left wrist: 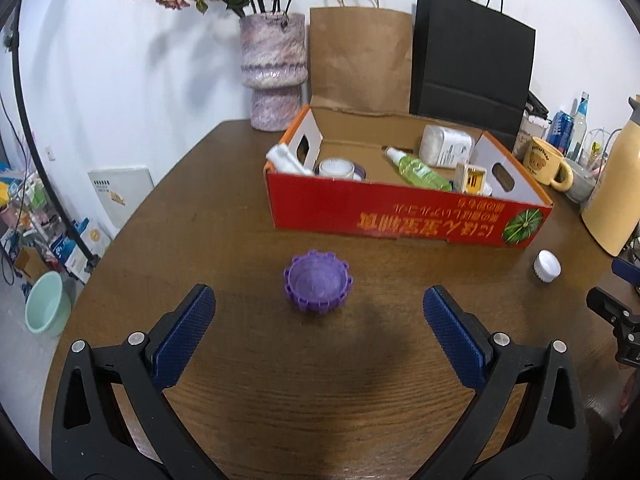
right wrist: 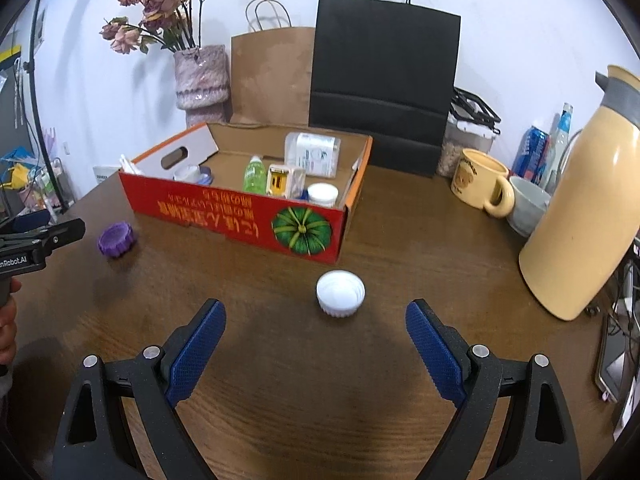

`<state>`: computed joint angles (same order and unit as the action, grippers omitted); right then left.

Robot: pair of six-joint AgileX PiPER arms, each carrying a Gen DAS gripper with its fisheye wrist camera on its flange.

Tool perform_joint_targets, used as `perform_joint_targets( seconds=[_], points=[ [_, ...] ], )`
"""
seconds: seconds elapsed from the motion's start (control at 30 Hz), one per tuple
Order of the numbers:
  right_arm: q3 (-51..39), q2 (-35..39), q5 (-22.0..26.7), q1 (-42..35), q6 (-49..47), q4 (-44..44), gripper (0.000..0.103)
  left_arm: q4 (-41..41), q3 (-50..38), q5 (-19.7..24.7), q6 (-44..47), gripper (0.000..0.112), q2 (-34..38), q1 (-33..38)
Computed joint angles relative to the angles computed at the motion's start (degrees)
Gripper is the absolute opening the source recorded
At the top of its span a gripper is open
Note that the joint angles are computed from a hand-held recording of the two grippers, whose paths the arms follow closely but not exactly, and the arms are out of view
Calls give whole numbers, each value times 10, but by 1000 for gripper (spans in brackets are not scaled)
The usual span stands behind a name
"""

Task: Organize rigid objects
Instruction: 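Withdraw both tools from the box toward the purple cap and white lid, then grasp the white lid with the right tool while the left tool grasps the purple cap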

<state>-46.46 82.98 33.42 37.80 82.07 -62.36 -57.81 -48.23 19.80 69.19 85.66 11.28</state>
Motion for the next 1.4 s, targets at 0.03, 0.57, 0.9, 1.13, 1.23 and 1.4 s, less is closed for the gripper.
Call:
perform_joint_targets(
  seconds=[0.03,0.57,0.9,1.13,1.23,1.4],
  points=[
    [3,1,-2,0,2,0,95,1,2,0,0,103,4,1],
    [-48,99,-71,-106,-103,97,95,15,-14,-15,-29,103,48,-2],
    [-116,165,-87,-146,-215,191,92,44,-37,-9,-63,103,71,0],
    [-121,175,-89,-144,-192,174,45,60,-45,-12,-81,103,77,-5],
    [-117,170,-82,-137,-166,153,45,68,-46,-16,-90,103,78,-9],
    [-107,157,-72,-121,-99,97,45,99,-55,-26,-121,103,89,-21]
  ],
)
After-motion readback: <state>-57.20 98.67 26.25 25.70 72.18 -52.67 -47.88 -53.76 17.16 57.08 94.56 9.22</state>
